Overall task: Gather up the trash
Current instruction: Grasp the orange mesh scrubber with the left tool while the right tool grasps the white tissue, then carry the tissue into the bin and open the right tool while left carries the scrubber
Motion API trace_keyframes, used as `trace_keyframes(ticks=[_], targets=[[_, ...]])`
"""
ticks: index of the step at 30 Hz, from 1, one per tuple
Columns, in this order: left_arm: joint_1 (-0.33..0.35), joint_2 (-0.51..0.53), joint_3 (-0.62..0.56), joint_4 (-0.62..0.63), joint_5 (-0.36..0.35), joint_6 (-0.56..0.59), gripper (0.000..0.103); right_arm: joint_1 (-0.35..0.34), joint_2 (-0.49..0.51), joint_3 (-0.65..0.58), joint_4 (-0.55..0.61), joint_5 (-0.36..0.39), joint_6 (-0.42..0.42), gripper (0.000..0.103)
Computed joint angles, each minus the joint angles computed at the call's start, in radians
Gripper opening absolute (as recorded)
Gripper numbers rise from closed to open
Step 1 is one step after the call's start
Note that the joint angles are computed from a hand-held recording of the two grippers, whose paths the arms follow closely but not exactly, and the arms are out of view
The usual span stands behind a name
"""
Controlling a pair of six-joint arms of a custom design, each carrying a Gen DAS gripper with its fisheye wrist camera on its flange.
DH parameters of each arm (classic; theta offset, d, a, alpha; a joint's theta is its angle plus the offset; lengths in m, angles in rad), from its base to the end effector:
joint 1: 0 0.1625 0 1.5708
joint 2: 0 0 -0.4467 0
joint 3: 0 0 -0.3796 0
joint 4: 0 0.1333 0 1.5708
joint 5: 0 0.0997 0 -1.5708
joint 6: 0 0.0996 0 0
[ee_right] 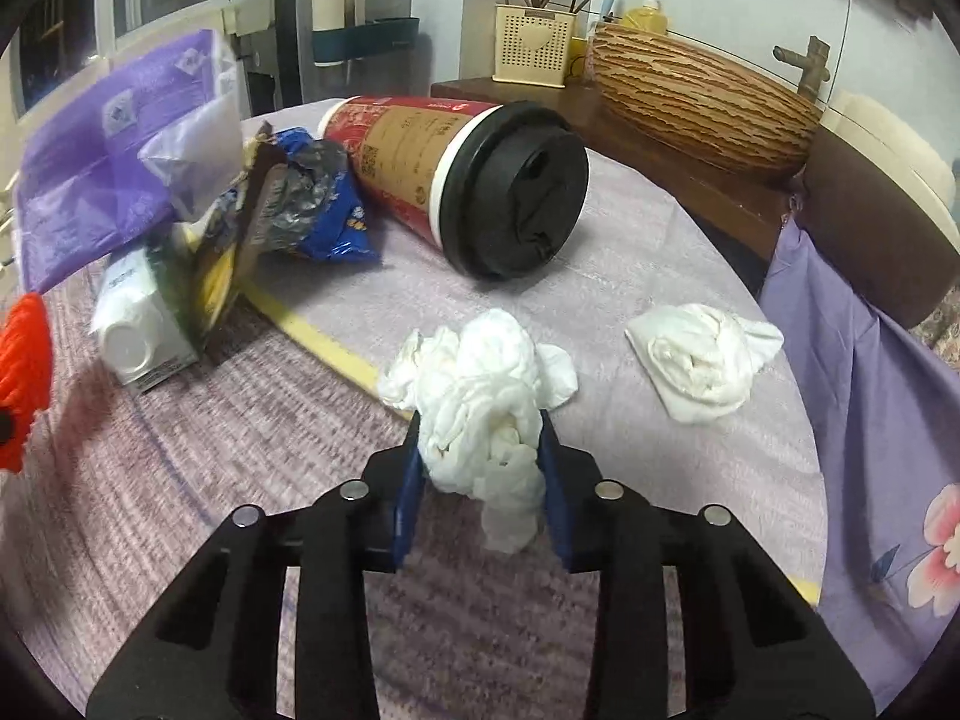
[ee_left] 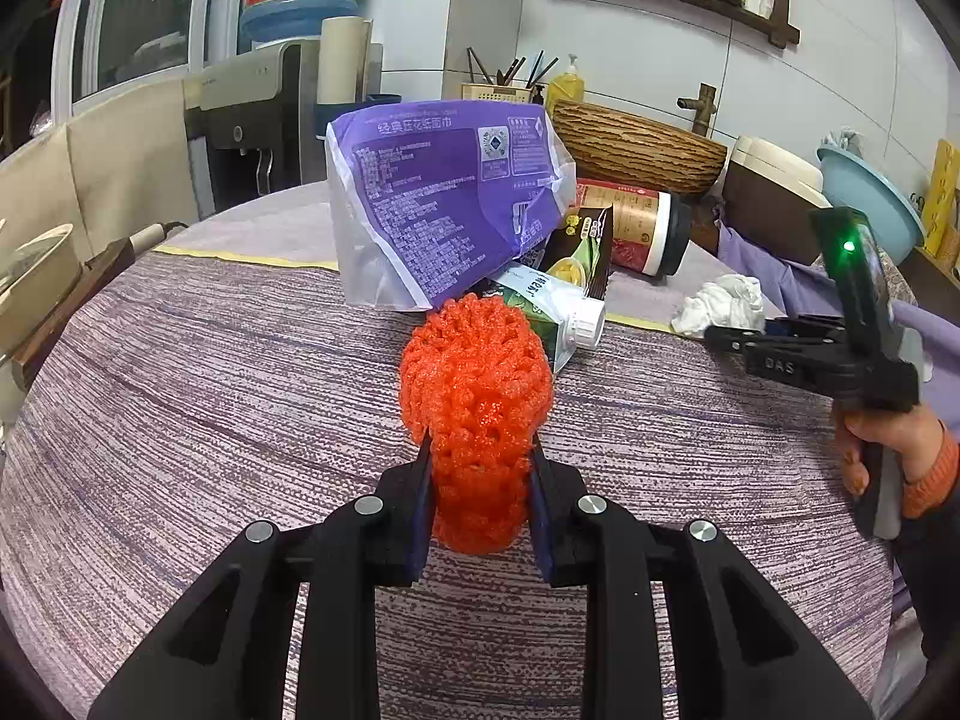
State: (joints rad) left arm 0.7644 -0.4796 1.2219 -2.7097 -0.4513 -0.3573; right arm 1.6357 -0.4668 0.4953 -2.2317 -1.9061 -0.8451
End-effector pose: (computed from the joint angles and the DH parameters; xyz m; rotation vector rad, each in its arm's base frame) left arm -0.4122 -0.7041 0.1105 0.2157 2.1654 -1.1060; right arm 0.1596 -0.9059 0.3358 0.9876 -2.3379 0.6037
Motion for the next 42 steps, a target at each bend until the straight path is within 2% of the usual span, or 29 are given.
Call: trace_keyframes(ticks=[10,15,20,26,32,42], targets=[[-0.05,-0.001,0.037,0.012,0.038,-0.022,0.026,-0.027,-0.274,0.464,-0.219,0.118,-0.022,0.031],[-0.085,0.001,0.074,-0.012,0.026,-0.063,0.026,-0.048,-0.393,0.631,-0.28,0.183,-0.028,0.031],[-0.11,0.029,0.064,-0.019,-0.016,-0.082,0.026,-0.073,-0.501,0.792,-0.376,0.222,-0.047,0.031],[-0.129,0.084,0.01,-0.01,-0.073,-0.074,0.026,-0.112,-0.588,0.898,-0.421,0.258,-0.035,0.031],[-0.145,0.162,-0.09,-0.01,-0.111,-0.01,0.026,-0.159,-0.657,0.981,-0.481,0.274,-0.023,0.031],[-0.155,0.299,-0.292,0.028,-0.197,0.103,0.026,-0.258,-0.712,0.997,-0.544,0.277,0.055,0.031]])
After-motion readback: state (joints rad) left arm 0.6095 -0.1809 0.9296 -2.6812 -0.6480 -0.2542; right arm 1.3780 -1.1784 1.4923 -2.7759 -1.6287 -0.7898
